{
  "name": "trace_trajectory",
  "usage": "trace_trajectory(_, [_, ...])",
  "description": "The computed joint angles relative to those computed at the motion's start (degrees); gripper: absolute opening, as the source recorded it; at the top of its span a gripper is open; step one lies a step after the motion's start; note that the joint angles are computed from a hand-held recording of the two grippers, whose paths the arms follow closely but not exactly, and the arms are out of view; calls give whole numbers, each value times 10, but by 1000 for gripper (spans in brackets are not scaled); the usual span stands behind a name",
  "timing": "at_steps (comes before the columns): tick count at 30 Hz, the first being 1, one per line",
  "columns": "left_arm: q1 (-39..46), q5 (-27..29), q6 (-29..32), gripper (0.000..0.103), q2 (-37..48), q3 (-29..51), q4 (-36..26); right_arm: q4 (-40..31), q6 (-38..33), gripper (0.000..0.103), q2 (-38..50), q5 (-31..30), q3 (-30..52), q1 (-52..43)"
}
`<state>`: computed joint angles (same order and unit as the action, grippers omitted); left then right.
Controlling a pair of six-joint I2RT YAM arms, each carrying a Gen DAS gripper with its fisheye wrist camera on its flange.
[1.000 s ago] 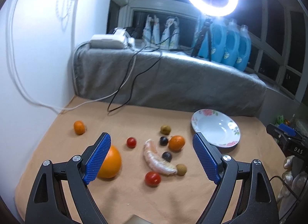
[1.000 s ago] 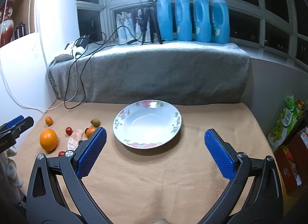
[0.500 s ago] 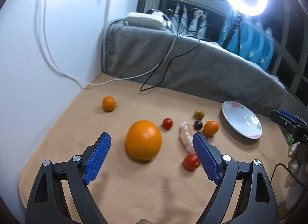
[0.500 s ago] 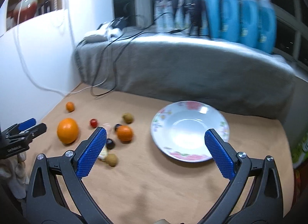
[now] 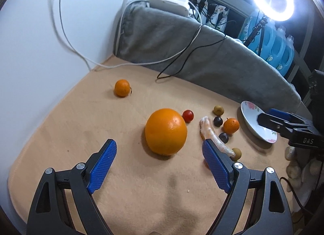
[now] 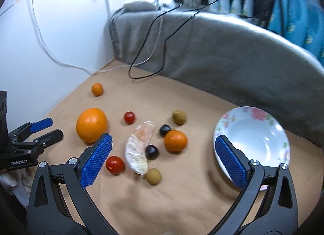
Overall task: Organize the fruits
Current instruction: 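Move the right gripper toward the large orange, then grasp the large orange with the right gripper and lift it toward the plate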
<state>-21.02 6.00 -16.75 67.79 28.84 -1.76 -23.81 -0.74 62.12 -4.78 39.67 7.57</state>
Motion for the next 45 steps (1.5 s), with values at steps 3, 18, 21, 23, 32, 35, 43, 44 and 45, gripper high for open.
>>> trace_trajectory(3, [9,15,1,86,13,1,4,-2,4,103,46,-22,24,5])
trace_trajectory(18, [44,113,-3,78,109,27,39,-32,44,97,272,-154,171,41])
trace_trajectory(21, [48,131,-5,72,126,32,46,-24,60,97,297,-174,177,51])
trace_trajectory(23, [48,139,-8,71,134,35,50,-16,71,97,312,-186,180,55])
trace_trajectory(32, [48,150,-13,68,163,49,59,-12,96,87,365,-227,210,71])
trace_trajectory(35, [50,154,-16,67,170,50,63,-11,105,83,377,-242,217,73])
trace_trajectory(43, [52,167,-21,60,187,57,68,-17,116,74,402,-269,232,80])
trace_trajectory(44, [53,170,-20,58,187,57,69,-15,118,72,405,-270,233,82])
trace_trajectory(45, [52,170,-18,57,187,57,69,-14,121,71,408,-271,236,85])
